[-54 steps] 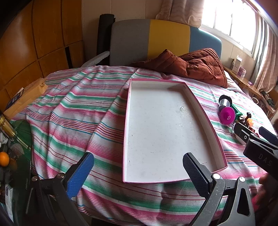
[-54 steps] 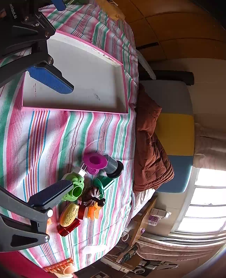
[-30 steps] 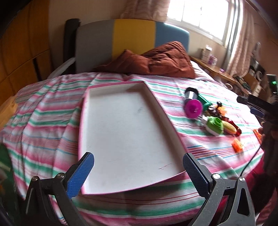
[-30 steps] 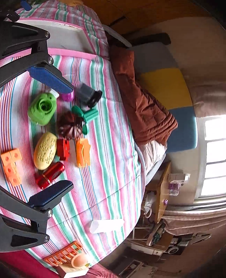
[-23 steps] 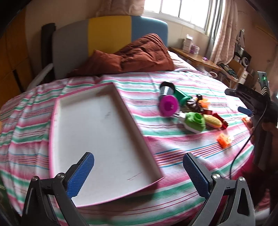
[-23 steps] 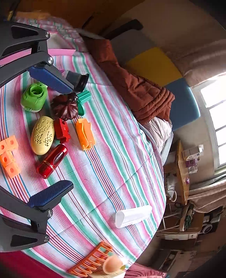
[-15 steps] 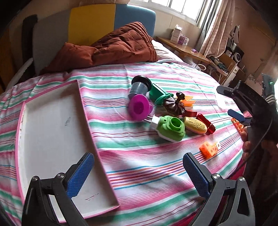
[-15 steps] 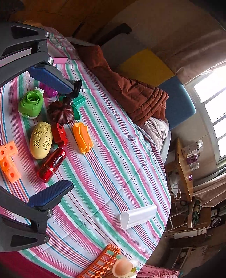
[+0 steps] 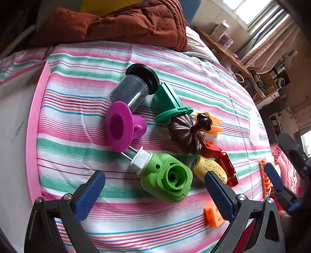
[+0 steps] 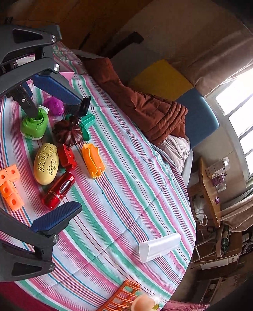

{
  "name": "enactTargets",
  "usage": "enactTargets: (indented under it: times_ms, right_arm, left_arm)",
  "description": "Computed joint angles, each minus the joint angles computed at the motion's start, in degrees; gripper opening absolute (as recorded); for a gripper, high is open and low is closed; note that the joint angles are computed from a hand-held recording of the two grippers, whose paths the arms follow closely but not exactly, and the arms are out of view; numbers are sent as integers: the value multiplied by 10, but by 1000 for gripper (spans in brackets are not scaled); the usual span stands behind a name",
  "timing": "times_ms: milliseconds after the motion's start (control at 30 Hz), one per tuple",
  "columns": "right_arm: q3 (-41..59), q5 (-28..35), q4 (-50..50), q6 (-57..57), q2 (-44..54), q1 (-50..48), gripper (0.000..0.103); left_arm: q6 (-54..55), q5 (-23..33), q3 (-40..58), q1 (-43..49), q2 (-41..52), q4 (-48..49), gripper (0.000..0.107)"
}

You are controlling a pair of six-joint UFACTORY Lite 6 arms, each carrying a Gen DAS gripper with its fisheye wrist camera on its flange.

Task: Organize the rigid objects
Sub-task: 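Move the left tool toward the green plug-in device among the toys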

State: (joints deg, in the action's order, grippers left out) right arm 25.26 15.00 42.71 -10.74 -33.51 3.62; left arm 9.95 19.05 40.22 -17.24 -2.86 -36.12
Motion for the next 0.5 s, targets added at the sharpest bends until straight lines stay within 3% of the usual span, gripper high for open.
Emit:
enactTargets:
  times_ms: [67,133,300,400,500]
  right_arm:
    - [0,-3,-3,3,-1,1,102]
    - [-1,3,21,-21,1,-5,102]
    - [1,11,60,-58,11,-16,102]
    - [2,19,83,-79,18,-27,102]
    - [0,22,93,-86,20,-34,102]
  left_arm:
    - [-39,-16,19,-15,34,27,101]
    - [-74,-29,31,-30,60,63,91]
    - [-22,-63,-8,-62,31,88,82]
    - [64,-47,-41,-55,-9,74,82]
    - [142,4,-57,-26,-29,59,84]
